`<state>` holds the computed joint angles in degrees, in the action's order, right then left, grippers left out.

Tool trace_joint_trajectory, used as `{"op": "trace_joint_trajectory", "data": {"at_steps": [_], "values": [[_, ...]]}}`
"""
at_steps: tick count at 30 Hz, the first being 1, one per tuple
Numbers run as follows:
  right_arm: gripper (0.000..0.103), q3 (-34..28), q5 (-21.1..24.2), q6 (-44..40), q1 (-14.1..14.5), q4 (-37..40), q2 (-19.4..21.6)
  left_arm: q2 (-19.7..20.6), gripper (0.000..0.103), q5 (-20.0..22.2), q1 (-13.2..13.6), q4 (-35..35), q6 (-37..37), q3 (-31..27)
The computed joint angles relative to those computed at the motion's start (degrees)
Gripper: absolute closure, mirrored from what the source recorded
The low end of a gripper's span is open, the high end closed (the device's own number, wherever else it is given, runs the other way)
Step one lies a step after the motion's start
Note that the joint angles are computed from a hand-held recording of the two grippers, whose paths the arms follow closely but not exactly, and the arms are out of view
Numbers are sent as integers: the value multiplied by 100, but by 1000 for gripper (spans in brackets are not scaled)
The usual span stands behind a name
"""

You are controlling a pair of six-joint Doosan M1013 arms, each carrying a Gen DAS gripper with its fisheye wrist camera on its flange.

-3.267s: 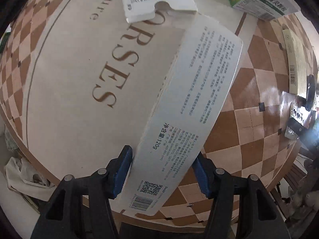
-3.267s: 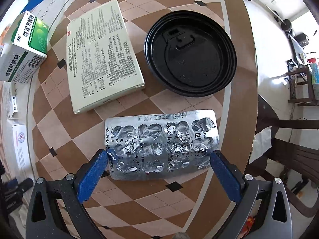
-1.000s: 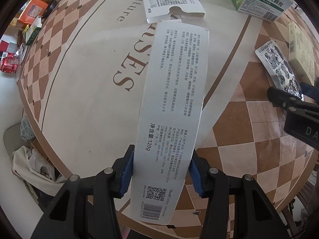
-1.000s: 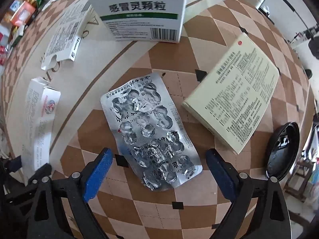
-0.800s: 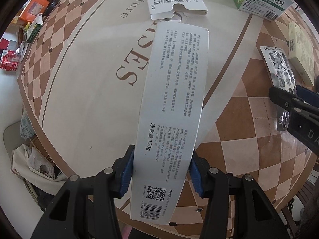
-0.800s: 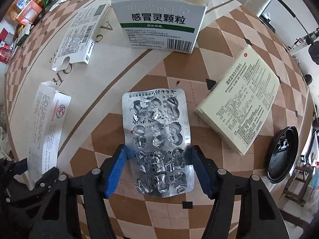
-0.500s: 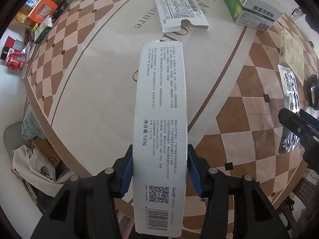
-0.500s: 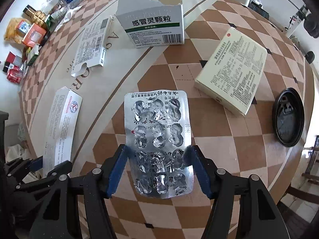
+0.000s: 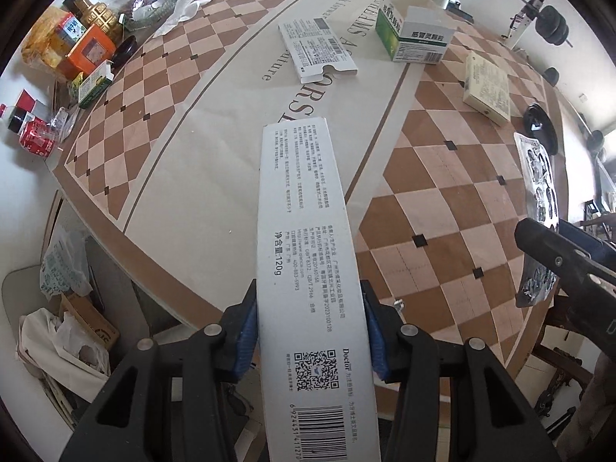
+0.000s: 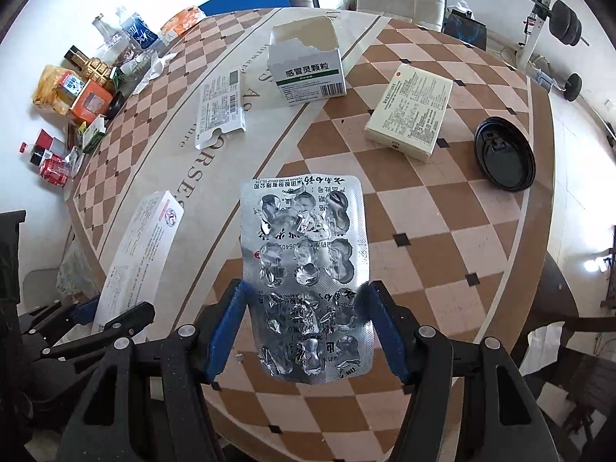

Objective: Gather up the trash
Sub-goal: 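Carry the box strip and blister pack down over the trash bin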

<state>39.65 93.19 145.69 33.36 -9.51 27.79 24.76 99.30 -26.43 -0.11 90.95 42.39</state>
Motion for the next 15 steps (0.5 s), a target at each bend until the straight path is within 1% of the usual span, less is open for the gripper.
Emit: {"op": "trace_joint_trajectory", "data": {"at_steps": [1, 5, 7, 11, 15], "values": [[36, -10, 8, 81, 74, -70, 2, -107, 59, -103, 38, -72, 69, 133], [37, 41, 84, 673, 536, -438, -107, -724, 59, -548, 278, -364, 331, 928], [37, 92, 85, 939, 747, -526, -150, -1011, 59, -667, 428, -490, 447, 1314], [37, 296, -42, 1551, 1233, -523, -215, -1456, 59, -640, 779, -635, 668, 2027], [37, 707, -384, 2026, 1628, -165, -274, -1776, 59, -494, 1083, -609, 791, 2691]]}}
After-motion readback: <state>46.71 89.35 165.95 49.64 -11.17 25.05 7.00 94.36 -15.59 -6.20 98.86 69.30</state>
